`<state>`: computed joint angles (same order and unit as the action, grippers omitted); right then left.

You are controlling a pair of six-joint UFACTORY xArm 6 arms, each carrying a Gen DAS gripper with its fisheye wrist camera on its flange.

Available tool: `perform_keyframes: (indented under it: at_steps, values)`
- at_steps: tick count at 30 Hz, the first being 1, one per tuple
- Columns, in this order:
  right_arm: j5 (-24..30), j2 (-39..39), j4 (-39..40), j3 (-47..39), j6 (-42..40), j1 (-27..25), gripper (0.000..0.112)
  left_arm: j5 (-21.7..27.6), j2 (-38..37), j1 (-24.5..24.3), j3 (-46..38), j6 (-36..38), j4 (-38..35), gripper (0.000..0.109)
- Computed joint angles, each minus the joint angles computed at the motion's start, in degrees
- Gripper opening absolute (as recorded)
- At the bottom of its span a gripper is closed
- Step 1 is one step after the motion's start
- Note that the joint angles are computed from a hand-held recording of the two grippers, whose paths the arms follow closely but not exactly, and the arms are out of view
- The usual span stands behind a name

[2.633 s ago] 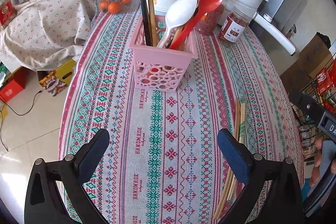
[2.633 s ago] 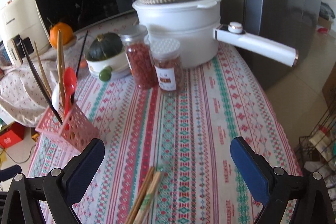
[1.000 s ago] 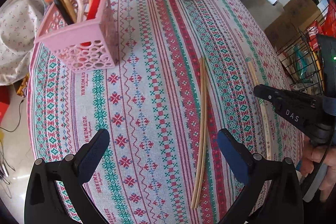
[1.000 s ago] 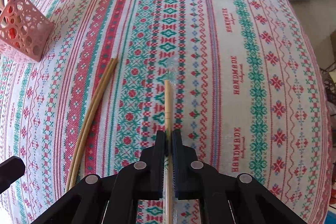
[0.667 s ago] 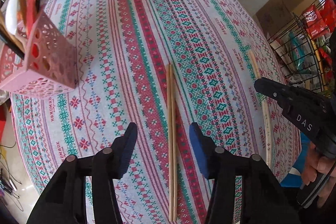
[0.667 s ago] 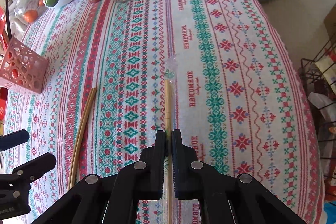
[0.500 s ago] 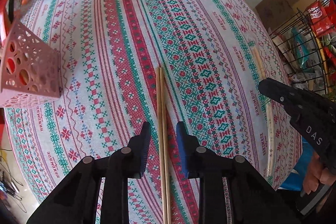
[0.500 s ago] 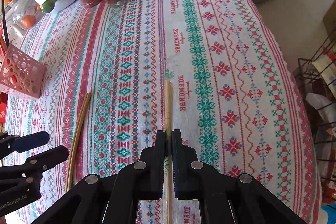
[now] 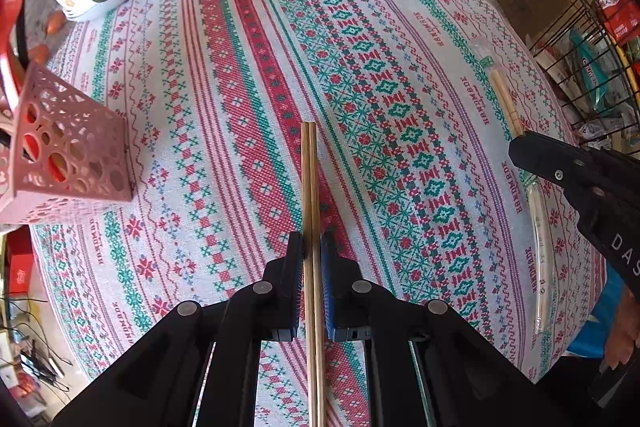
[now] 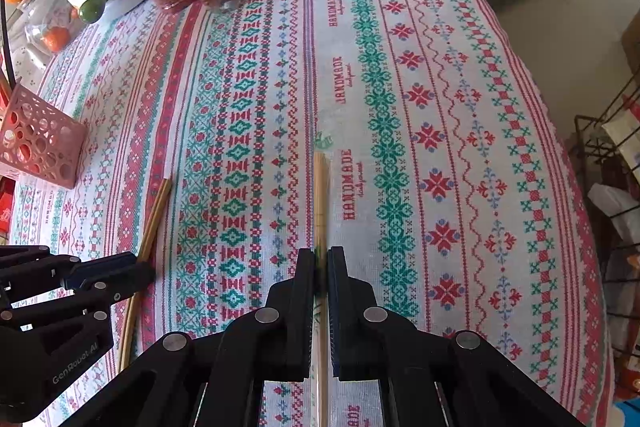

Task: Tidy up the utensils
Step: 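Release the bamboo chopstick into the basket with the left tool while the right tool carries its chopstick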

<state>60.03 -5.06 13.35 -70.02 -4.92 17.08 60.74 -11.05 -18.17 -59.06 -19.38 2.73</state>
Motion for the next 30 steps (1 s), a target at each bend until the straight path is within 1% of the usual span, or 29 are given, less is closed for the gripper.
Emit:
perform_keyframes:
  at_steps: [10, 14, 17, 19, 21, 24, 27, 30]
  values:
    - [-2.3, -2.37, 1.43, 1.33, -0.98, 2.03, 0.004, -5.72, -17.01, 3.23, 9.34, -2.81, 4.03, 0.009]
    - [-4.72, -3.9, 3.79, 1.92, -1.7, 3.27, 0.004, -7.8, -22.38, 5.56, 10.32, -3.21, 5.95, 0.009]
    - [-6.96, -5.33, 5.26, 2.61, -2.11, 4.58, 0.004, -8.33, -25.93, 6.97, 9.96, -5.51, 9.23, 0.009]
    - [-7.95, -6.12, 6.11, 2.97, -2.13, 5.4, 0.004, -9.64, -28.23, 8.53, 9.66, -6.58, 10.43, 0.009]
    - [-8.68, -6.59, 6.41, 3.15, -1.87, 6.17, 0.004, -12.13, -29.66, 11.14, 8.88, -6.73, 10.86, 0.009]
    - [-9.44, -6.66, 6.27, 3.09, -1.57, 7.0, 0.004, -16.56, -31.48, 14.01, 8.41, -9.49, 14.05, 0.009]
    - [-9.89, -6.81, 5.95, 3.41, -1.42, 7.45, 0.004, -21.03, -31.41, 16.31, 8.08, -14.37, 21.37, 0.009]
    - [-9.9, -6.64, 5.77, 3.47, -1.23, 7.48, 0.004, -27.49, -31.0, 19.07, 9.51, -19.18, 26.93, 0.009]
